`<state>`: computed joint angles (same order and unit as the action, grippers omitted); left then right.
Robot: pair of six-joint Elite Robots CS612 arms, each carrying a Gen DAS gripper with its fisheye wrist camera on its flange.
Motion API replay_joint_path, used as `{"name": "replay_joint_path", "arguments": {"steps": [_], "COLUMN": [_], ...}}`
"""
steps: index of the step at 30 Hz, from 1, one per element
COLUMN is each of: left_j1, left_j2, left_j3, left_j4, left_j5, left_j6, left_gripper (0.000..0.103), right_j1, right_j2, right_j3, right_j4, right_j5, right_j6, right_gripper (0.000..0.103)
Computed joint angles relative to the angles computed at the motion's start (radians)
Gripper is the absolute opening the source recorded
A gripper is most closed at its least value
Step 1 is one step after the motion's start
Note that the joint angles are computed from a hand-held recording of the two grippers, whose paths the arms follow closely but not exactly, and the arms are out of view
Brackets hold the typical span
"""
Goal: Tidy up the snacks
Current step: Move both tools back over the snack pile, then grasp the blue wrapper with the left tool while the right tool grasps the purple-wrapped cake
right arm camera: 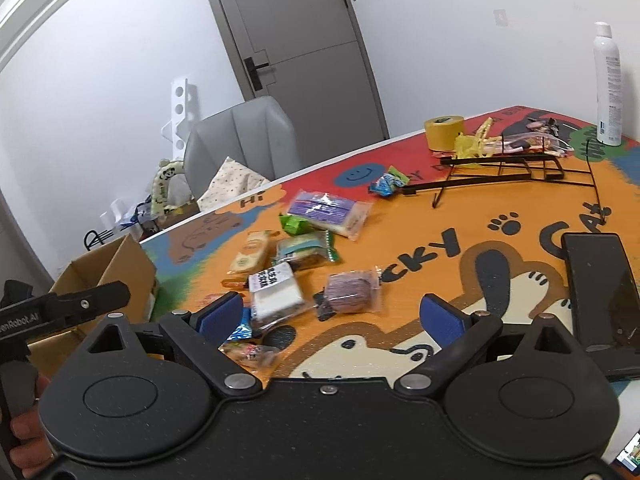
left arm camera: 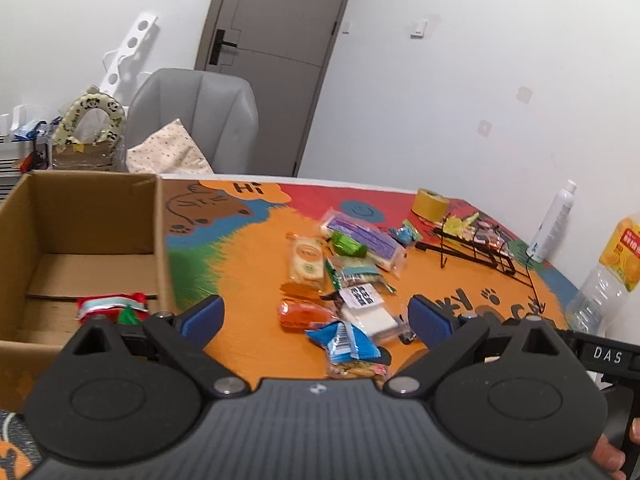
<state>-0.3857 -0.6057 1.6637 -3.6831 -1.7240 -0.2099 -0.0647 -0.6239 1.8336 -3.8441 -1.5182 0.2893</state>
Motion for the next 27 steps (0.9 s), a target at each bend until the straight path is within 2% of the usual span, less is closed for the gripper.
{"name": "replay_joint_path", "arguments": {"steps": [4,9,14,18,27], "left_j1": [-0.01,-0.033,-0.035,-0.043,-0.05], "left_j2": [0.014,0.028,0.039,0.049,0.085], "left_j3": [-0.022,-0.039,-0.062,-0.078,-0.141], "left_j4": [0.024,0.026,0.057,0.08,0.183], "left_j5": [0.004,0.068,0.037,0.041,0.047], "left_j6": [0.01,0.054,0.031,0.046,0.013], "left_gripper": [0.097,0.097,0.096,0.095,0.093], "right_j1": [-0.007,-0.014,-0.02,-0.026,-0.035], "right_j2": [0.006,0.017,0.029,0.039,0.057], "right_j3": [-0.005,-0.022,-0.043,-0.059,-0.095], "right_j4": [0.011,0.036,0.066,0.083,0.128], "right_j5": [0.011,0.027,0.047,0.064,0.085], "right_j6": [0.003,0.0,-0.002,0.001,0.001], "right_gripper": [0.094,0.09,0.088,0.087,0.085]}}
